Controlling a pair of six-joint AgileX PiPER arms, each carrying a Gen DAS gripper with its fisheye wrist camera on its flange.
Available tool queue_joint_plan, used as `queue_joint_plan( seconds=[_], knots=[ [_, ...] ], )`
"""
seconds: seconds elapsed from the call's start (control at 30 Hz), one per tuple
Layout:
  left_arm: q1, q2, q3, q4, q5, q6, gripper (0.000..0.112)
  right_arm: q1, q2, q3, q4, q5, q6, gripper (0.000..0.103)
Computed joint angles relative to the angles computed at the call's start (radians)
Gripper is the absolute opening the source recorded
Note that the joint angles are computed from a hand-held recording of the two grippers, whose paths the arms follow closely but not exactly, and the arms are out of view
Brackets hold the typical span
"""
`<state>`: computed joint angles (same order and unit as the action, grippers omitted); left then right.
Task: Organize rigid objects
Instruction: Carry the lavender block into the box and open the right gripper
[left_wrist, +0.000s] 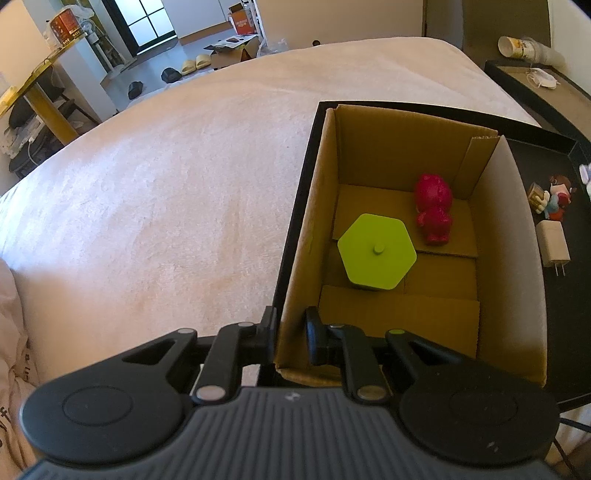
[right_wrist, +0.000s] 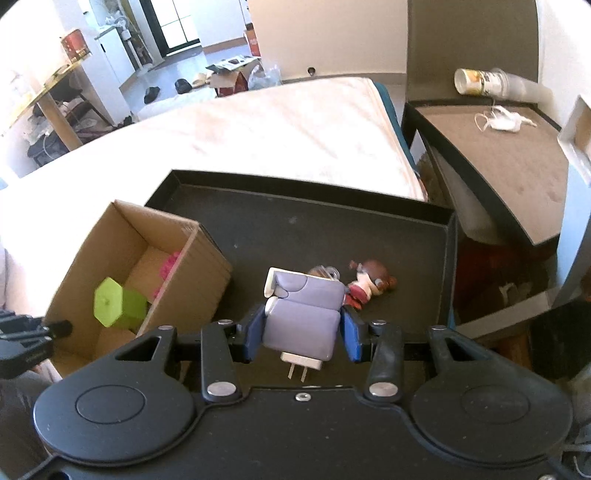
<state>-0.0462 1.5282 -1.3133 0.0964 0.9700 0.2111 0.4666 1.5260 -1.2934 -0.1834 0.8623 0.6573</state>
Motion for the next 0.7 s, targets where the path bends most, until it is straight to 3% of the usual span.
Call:
queue_joint_plan(
  seconds=[0.7],
  knots=[
    [0.001,-0.016,0.030,-0.009,-0.025,0.015,0.014,0.041,0.123,-0.251,0.023,0.060,-0.055,0.043]
  ],
)
